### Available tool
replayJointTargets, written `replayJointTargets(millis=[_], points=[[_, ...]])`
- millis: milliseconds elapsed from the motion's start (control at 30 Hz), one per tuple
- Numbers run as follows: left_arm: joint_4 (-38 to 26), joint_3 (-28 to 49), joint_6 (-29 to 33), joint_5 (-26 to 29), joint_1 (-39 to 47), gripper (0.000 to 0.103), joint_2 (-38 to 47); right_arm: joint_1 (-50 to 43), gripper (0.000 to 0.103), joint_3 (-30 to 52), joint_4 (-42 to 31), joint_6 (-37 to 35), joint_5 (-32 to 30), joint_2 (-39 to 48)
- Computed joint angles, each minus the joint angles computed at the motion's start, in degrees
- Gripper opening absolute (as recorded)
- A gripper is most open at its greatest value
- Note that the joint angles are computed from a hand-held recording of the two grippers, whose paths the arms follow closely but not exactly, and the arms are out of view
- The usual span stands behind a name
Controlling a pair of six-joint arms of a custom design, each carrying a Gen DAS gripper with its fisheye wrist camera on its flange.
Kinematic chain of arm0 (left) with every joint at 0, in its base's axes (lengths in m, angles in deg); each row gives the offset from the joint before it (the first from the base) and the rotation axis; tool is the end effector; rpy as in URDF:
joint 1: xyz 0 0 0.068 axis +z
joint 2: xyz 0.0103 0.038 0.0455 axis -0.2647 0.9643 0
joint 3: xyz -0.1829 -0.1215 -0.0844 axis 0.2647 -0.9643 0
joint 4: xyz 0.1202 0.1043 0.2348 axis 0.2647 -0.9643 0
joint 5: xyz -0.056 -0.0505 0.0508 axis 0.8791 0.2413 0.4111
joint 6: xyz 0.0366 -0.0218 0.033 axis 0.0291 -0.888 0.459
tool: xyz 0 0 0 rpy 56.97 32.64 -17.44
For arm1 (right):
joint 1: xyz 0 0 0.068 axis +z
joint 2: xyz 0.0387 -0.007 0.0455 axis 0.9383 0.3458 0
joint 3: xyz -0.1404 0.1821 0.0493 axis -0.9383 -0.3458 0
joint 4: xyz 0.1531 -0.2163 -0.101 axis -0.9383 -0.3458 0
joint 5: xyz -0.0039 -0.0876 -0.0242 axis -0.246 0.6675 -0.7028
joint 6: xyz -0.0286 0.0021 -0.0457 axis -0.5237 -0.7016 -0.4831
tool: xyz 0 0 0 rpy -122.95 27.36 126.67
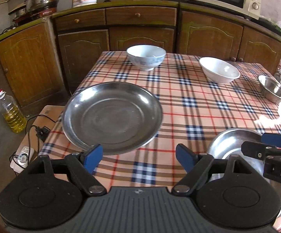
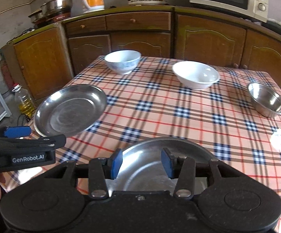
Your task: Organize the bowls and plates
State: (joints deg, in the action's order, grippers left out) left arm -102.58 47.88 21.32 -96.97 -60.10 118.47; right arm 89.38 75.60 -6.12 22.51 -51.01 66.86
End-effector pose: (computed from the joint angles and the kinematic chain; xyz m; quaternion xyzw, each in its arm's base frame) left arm 0.2760 -0.2432 0.1921 -0.0765 0.9139 0.0433 0.3964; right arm 0.3079 0.1123 0.1993 -0.1628 0.9011 0.1007 0.3890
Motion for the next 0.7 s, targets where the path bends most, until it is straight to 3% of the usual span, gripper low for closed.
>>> replayJointTargets(millis=[700], points=[[6.86, -11.80, 5.54, 2.83, 11.20, 0.086, -9.27, 10.02, 0.055, 15.33, 1.85, 5.55, 3.64, 17.65]])
